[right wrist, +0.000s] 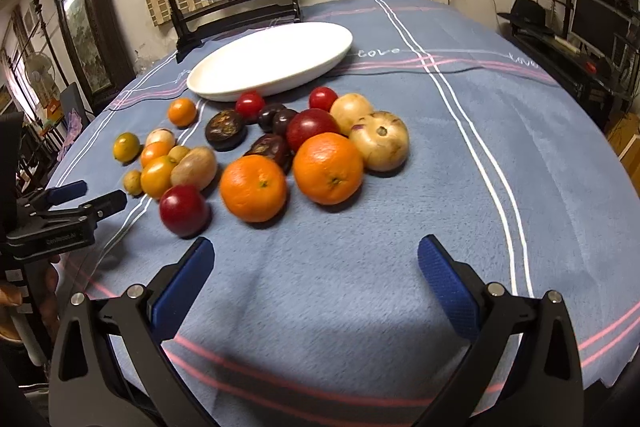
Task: Organize fruits
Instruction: 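Grasp the small yellow lemon with the left gripper while the right grasps an orange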
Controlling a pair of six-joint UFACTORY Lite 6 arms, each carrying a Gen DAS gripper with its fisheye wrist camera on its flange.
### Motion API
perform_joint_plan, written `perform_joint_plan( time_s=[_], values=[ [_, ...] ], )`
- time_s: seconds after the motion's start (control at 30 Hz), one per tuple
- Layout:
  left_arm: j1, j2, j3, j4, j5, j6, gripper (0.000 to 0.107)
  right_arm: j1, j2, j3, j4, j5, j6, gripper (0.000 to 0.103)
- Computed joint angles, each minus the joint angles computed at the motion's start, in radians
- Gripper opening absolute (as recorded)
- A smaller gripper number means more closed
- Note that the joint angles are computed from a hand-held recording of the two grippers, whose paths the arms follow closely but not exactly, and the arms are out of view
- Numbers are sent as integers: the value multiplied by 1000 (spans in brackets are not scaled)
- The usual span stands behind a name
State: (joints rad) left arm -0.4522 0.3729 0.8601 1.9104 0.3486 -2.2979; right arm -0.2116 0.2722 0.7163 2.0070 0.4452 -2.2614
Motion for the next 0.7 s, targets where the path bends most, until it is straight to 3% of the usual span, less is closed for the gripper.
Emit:
perform_joint_plan(
  time_s=[0.1, 0.17, 0.3, 0.47, 0.6, 0.67, 0.7],
  values=[
    [26, 58, 56, -34, -42, 57, 59, -20, 33, 38, -67, 9, 69, 102],
    [38, 82, 75, 3, -59, 33, 53, -25, 45, 55, -79, 11, 81, 102],
    [49, 98, 107, 90, -101, -14, 29, -35, 62, 87, -101, 0, 104, 102],
    [37, 81, 91, 190, -93, -114, 28, -57, 80, 130, -185, -9, 170, 102],
    [47, 37, 40, 348, -105, -281, 28, -4, 110, 184, -204, -107, 178, 102],
    [51, 24, 22, 394, -102, -327, 28, 17, 125, 205, -208, -131, 192, 94],
    [52, 18, 13, 411, -100, -346, 28, 23, 147, 233, -270, -129, 257, 85]
  ],
)
